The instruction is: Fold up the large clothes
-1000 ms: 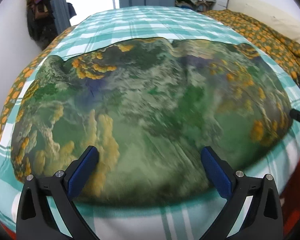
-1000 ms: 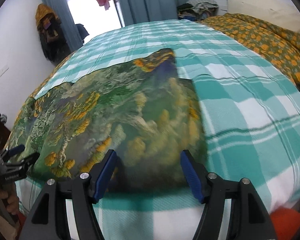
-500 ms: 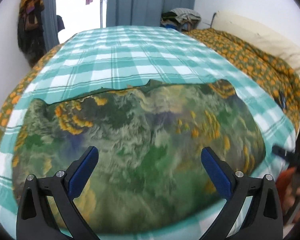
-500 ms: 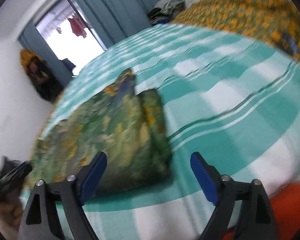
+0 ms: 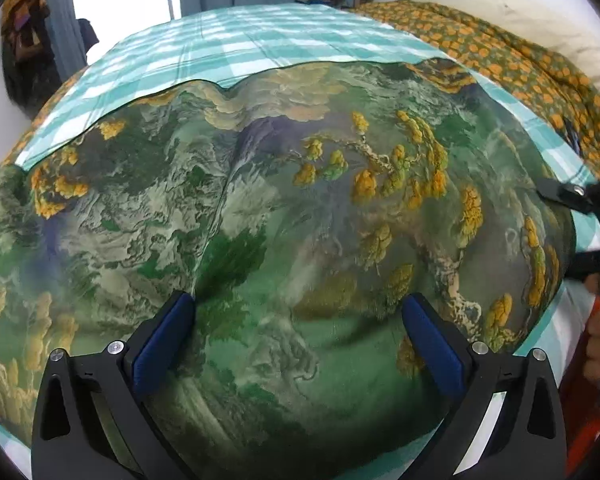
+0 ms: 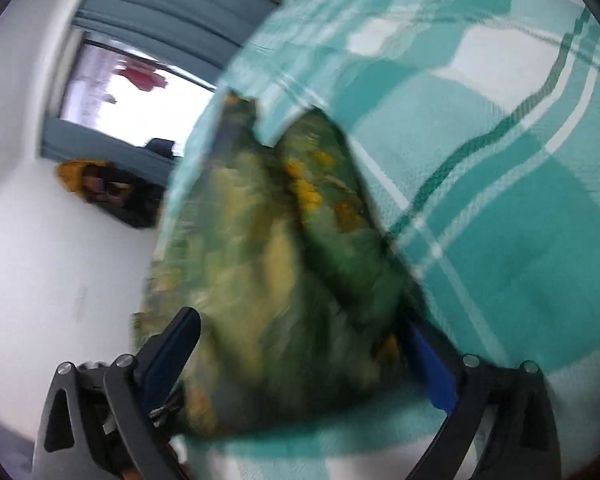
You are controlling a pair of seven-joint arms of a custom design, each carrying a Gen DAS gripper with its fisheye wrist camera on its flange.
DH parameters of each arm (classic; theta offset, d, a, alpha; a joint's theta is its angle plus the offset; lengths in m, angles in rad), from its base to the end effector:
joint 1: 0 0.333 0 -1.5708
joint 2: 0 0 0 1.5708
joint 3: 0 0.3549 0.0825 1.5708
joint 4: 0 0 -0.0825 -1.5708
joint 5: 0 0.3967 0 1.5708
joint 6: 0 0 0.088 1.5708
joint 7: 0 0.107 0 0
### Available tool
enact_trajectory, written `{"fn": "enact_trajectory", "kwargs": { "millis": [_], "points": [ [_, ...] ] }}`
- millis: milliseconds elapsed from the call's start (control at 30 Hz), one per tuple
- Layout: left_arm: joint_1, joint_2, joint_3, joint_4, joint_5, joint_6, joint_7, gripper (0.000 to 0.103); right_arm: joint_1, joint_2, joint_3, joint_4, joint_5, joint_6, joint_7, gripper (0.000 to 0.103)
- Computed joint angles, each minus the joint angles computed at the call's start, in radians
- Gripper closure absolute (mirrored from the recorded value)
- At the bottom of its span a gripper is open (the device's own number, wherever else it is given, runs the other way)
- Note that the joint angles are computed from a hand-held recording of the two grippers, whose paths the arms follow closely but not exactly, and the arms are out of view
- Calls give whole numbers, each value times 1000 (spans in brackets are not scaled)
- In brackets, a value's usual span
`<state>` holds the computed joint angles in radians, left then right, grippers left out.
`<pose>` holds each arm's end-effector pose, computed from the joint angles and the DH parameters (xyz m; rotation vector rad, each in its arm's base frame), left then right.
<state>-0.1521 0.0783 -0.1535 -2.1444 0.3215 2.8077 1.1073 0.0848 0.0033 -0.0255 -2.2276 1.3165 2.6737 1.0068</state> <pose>0.5741 -0.1951 0.4634 -1.7859 1.9951 -0.6418 0.5598 0.0039 0.4327 -1.1798 1.9325 0.1203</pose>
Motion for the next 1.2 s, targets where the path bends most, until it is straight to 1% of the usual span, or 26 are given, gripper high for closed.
{"fn": "enact_trajectory", "kwargs": {
  "millis": [33, 67, 133, 167, 233, 300, 367, 433, 500, 533, 600, 700, 733, 767, 800, 833, 867, 900, 933, 967, 1000, 1033, 1067, 1100, 1133, 1200],
  "points": [
    [9, -7, -10, -3, -58, -5, 64, 1, 4, -3, 4, -1, 12, 18, -4, 34],
    [16, -15, -17, -2, -107, -16, 115, 1, 6, -11, 5, -7, -2, 34, 6, 40],
    [24, -50, -21, 2, -191, -61, 188, 2, 6, -41, -2, -22, 63, 21, -64, 59],
    [27, -80, -19, -5, -225, -75, 206, 3, 10, -66, -1, -34, 72, 29, -103, 62],
    [29, -140, -12, -17, -285, -59, 237, 3, 41, -129, 22, -63, 19, 119, -177, 66],
    [14, -180, 0, 13, -389, -58, 327, 2, 89, -186, 47, -89, -42, 223, -235, 66],
    [-19, -183, 21, 92, -540, -115, 479, 2, 141, -222, 70, -97, -77, 313, -296, 66],
    [-35, -161, 27, 190, -650, -217, 598, 2, 191, -244, 97, -98, -132, 396, -348, 66],
    [-33, -121, 24, 295, -752, -353, 692, 1, 253, -260, 108, -92, -170, 444, -420, 66],
    [-25, -94, 20, 351, -778, -430, 714, 1, 268, -262, 119, -91, -211, 457, -427, 66],
    [-6, -66, 7, 402, -732, -492, 684, 1, 276, -269, 165, -101, -325, 474, -414, 66],
    [2, -44, -8, 425, -498, -514, 536, 1, 346, -281, 167, -133, -396, 514, -444, 66],
    [3, -44, -11, 417, -450, -514, 505, 1, 364, -281, 173, -142, -421, 527, -448, 66],
    [4, -46, -12, 400, -390, -507, 463, 7, 388, -283, 160, -150, -431, 530, -453, 66],
    [5, -51, -12, 378, -339, -496, 424, 24, 415, -275, 146, -148, -444, 532, -462, 66],
    [-4, -57, 6, 356, -325, -491, 413, 60, 440, -276, 133, -155, -457, 536, -469, 66],
    [22, -58, -5, 346, -382, -493, 437, 68, 436, -296, 138, -175, -474, 528, -459, 66],
    [37, -65, 2, 335, -450, -490, 468, 72, 422, -297, 142, -174, -499, 508, -434, 66],
    [50, -79, 9, 318, -499, -491, 490, 74, 437, -303, 112, -169, -512, 464, -408, 60],
    [63, -94, 19, 304, -542, -489, 525, 74, 487, -311, 57, -156, -467, 427, -435, 57],
    [75, -108, 27, 293, -559, -487, 548, 74, 563, -316, -30, -135, -406, 382, -482, 51],
    [91, -127, 41, 279, -575, -486, 575, 74, 612, -333, -89, -124, -357, 340, -510, 44],
    [104, -137, 52, 275, -591, -490, 594, 74, 640, -348, -127, -112, -300, 309, -539, 43],
    [118, -152, 65, 260, -611, -491, 616, 74, 641, -357, -141, -98, -258, 287, -551, 43],
    [133, -164, 80, 247, -634, -491, 643, 74, 624, -355, -138, -85, -245, 269, -538, 43],
    [163, -184, 108, 216, -677, -485, 696, 72, 556, -320, -113, -37, -288, 211, -446, 43]
  ]
}}
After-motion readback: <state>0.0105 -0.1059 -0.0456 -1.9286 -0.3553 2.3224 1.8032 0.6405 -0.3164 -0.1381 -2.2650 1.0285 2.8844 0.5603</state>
